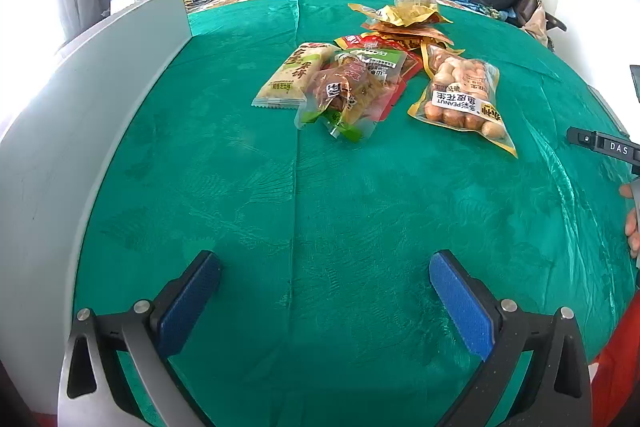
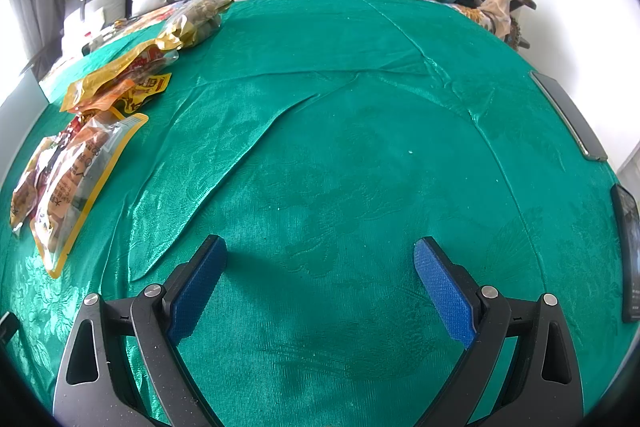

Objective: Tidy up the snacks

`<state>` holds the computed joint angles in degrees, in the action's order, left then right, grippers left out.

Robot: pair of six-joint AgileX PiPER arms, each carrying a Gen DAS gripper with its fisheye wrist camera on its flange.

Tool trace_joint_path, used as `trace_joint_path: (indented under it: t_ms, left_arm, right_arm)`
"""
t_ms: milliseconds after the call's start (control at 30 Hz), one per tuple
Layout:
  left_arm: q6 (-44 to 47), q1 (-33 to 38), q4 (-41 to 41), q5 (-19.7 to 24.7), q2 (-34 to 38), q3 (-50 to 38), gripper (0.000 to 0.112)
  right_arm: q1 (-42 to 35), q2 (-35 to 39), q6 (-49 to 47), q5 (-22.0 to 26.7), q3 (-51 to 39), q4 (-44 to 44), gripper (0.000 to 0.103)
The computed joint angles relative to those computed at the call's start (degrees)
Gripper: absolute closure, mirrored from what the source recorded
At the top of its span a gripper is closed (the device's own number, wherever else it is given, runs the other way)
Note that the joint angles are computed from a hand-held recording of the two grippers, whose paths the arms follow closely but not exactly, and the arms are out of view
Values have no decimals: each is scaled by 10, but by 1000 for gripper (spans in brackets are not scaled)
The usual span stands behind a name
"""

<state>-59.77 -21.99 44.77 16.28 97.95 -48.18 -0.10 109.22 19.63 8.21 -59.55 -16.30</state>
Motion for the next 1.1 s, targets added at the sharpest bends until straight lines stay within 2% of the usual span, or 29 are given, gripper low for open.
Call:
trace_joint_path:
  t_ms: [867,1100]
  left_arm:
    - [-37,-4,37,-6,0,6,9]
    - [-5,1,13,-10,1,3,9]
  right_arm:
    - [0,4,3,2,-6,-3,6]
    - [0,5,4,1,-5,-4,6]
